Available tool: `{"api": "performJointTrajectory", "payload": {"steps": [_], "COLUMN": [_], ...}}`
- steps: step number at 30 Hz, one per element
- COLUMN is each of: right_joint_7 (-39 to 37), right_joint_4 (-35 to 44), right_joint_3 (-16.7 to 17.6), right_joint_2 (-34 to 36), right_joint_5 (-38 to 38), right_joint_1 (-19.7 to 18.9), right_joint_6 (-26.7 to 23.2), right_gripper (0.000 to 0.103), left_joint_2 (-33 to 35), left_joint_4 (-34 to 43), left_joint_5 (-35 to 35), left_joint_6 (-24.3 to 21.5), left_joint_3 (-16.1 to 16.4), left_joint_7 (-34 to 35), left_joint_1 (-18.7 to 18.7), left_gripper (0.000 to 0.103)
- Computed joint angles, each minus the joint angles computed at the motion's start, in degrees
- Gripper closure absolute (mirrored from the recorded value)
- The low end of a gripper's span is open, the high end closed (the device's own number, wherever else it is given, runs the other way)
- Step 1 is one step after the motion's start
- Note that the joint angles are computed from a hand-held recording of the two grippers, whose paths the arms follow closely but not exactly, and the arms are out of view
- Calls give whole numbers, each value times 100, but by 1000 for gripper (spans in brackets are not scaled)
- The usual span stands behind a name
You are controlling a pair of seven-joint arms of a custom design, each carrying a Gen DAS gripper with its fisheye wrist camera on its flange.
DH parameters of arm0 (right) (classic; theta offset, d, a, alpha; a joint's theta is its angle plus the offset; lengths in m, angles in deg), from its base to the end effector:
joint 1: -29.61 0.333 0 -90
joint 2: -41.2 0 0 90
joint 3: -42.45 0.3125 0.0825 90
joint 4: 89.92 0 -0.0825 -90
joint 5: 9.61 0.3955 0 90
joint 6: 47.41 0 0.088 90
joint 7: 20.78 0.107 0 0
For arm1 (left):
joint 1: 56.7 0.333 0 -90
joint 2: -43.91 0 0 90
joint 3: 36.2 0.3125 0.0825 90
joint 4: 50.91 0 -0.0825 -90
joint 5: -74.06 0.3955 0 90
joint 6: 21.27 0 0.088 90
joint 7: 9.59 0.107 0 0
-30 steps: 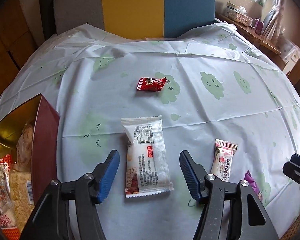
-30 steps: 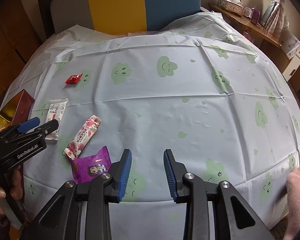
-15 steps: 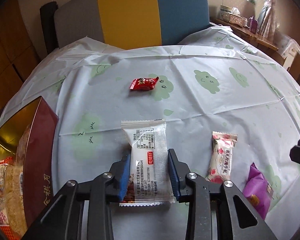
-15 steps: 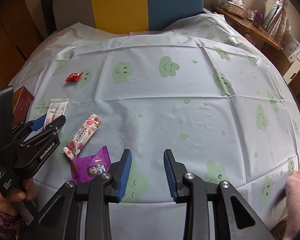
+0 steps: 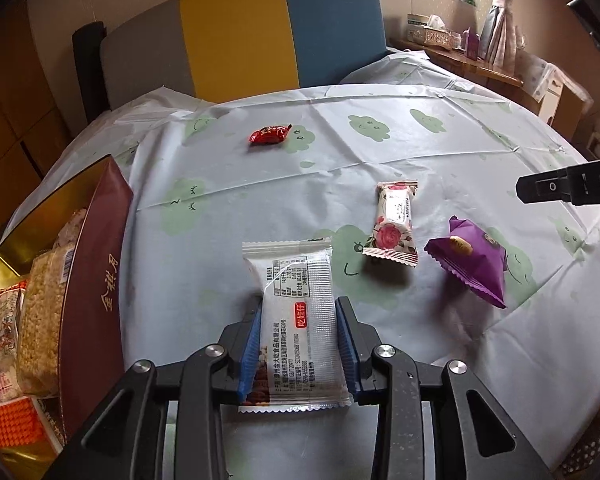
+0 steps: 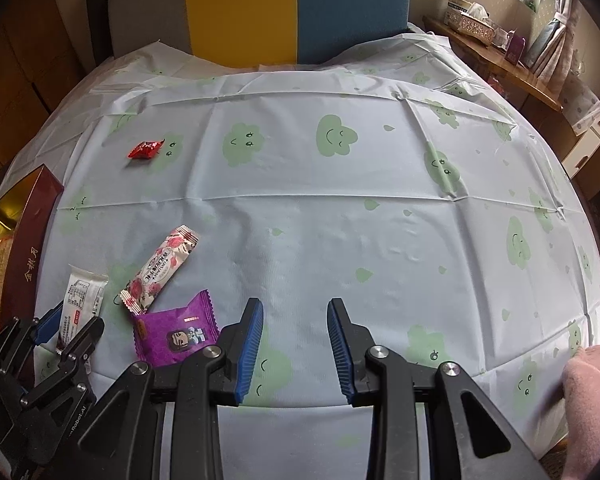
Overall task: Organize snacks
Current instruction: 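Grasp the white pastry packet with the left gripper and lift it, then hold the white pastry packet with the left gripper while the right gripper grasps the small red candy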
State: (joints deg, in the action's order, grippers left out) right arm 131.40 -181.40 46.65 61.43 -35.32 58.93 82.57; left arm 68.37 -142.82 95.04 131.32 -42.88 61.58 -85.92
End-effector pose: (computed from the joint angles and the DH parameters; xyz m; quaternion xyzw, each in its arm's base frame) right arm 0.5942 0.3728 0.4567 -0.5868 0.7741 -0.1712 0.1649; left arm 0.5918 -0.4250 0.4477 -0.4647 0.8225 -0.2617 0.1977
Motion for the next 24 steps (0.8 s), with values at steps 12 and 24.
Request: {"api": "performJointTrajectory", "payload": {"steps": [12, 24], "right_joint_7": [-61, -1670], "right_joint_4": [-315, 904], "right_joint_3": [72, 190], "right_joint_2": [-128, 671], "right_joint_5": [329, 758], "right_joint_1": [-156, -128], "right_joint_6": [636, 912], "right_gripper": [69, 70], "left_joint_2": [-154, -166], "left_joint_4": [-562, -706], "left_joint_5": [686, 1], "left_joint_6": [1044, 1333], "left_joint_3": [351, 233], "left_joint_7": [-586, -194], "left_joint_1": [-184, -39], "left_gripper": [67, 67]}}
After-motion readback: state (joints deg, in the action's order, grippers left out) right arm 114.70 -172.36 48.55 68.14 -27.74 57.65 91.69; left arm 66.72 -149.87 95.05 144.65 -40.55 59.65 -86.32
